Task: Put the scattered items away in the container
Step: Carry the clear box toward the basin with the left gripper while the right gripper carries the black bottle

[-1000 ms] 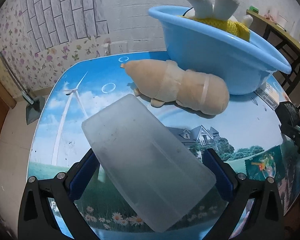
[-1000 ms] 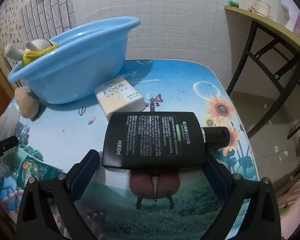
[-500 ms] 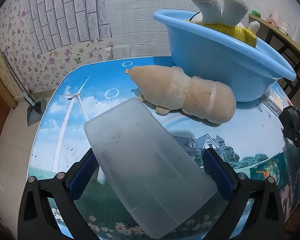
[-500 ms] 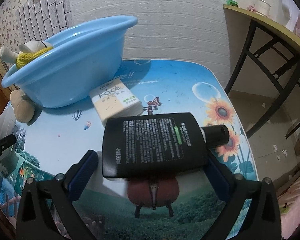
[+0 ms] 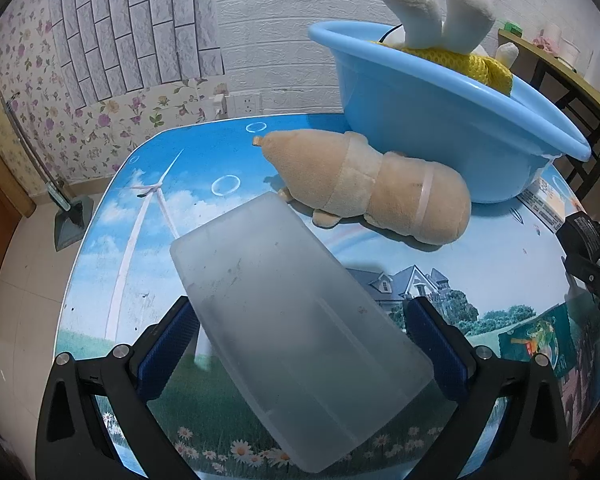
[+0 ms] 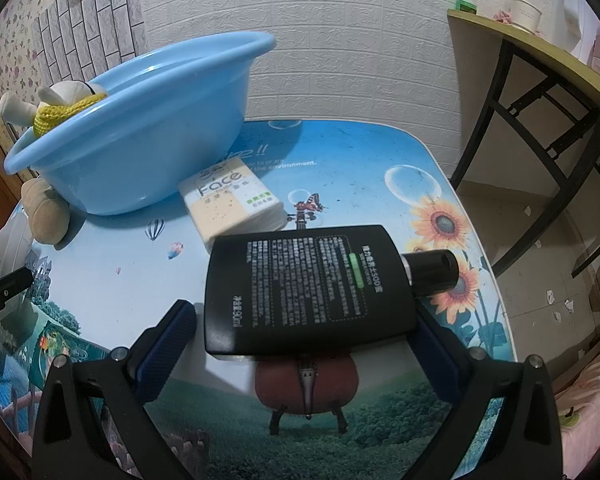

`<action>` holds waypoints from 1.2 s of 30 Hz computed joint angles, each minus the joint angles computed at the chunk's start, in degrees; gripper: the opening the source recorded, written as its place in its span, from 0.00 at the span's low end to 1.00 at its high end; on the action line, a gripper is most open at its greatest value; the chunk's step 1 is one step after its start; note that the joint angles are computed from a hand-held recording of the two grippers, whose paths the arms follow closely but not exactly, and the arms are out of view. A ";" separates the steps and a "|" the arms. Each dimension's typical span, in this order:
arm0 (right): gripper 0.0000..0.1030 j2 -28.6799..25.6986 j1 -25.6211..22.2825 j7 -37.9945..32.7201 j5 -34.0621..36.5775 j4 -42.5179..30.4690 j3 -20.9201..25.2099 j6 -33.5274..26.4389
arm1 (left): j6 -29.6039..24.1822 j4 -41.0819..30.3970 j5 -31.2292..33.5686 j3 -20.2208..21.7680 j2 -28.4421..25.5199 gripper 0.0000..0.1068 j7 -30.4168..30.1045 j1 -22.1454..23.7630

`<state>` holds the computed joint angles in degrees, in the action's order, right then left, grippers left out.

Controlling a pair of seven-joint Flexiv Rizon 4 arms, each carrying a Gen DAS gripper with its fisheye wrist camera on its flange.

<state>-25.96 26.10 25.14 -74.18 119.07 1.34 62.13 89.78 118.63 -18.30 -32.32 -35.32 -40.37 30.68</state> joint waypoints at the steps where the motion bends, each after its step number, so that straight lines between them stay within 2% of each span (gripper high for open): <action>1: 1.00 0.00 0.01 0.08 -0.07 0.01 -0.02 0.00 | -0.21 0.12 0.05 -0.40 0.04 0.96 0.27 0.46; 9: 0.97 0.37 0.21 2.18 -1.19 0.31 -0.03 -1.01 | 0.54 0.69 0.97 -2.81 -0.63 0.92 0.99 2.84; 13: 0.88 0.87 0.15 4.78 -2.59 0.76 0.06 -2.19 | 0.58 1.18 1.55 -4.16 -0.77 0.92 0.94 4.08; 18: 0.88 0.90 -0.47 5.41 -3.84 0.61 0.49 -2.06 | 0.28 1.23 2.15 -3.58 -0.48 0.92 0.75 3.66; 25: 0.87 1.75 -1.05 8.12 -7.71 0.97 0.89 -3.34 | 0.73 0.88 1.22 -5.19 -0.71 0.92 0.25 5.41; 32: 0.87 2.45 -1.29 9.01 -10.00 0.89 1.74 -5.33 | 2.54 2.16 3.54 -9.57 -0.75 0.92 -1.25 9.77; 36: 0.86 3.54 -2.44 11.67 -13.37 1.12 2.05 -3.35 | 3.12 2.63 5.43 -12.24 -0.95 0.92 -2.48 12.38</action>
